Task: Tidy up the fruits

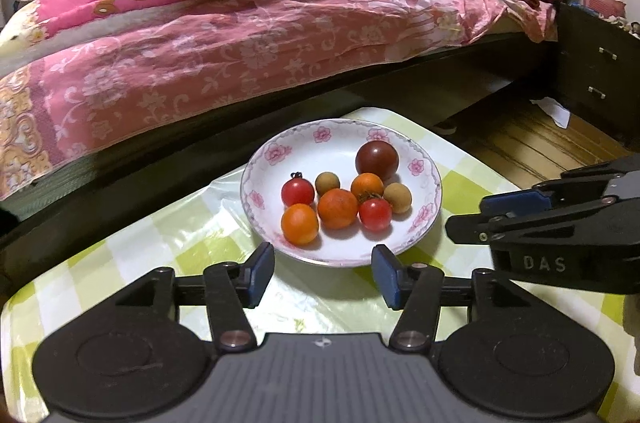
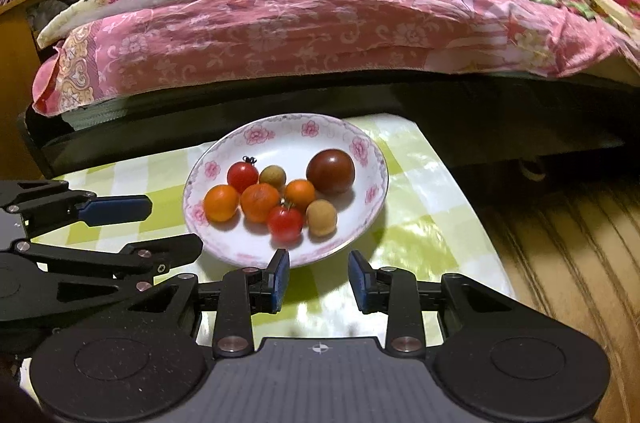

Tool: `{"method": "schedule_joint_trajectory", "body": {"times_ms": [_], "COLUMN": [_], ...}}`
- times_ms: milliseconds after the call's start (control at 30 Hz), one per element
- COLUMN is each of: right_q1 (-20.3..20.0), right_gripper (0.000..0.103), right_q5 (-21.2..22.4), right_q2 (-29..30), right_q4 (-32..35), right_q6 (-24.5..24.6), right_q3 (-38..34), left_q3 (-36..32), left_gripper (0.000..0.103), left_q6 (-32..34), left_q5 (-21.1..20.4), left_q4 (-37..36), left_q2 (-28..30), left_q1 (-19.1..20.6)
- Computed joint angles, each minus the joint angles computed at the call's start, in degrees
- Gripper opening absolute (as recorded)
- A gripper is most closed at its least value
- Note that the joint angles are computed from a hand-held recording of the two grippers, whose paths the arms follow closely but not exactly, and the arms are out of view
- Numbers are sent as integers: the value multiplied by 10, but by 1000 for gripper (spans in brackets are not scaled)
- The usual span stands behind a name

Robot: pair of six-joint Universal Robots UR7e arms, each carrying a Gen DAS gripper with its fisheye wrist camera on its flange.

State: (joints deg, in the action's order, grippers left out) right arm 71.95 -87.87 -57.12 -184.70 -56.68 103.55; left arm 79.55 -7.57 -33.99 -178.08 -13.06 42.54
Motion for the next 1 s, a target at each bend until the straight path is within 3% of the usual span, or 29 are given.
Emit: {"method": "schedule_joint_trajectory", "body": {"times_ms": [333, 433, 1000], "right_q1": [-9, -13, -32], "right_gripper": [29, 34, 34], "right_q5": [13, 16, 27], "right_q2": [-31, -41, -83], "right_q4": [-18, -22, -41], "right_q6": [13, 14, 14], "right_q3": [45, 61, 128], "left_q3": [51, 62, 112], "left_gripper": [69, 72, 86], "left_q6": [-83, -98, -186], "left_q5": [27, 36, 79], "left_q4": [29, 33, 87], "left_q2": [-23, -27, -42], "left_q1": [-18, -25, -64]}}
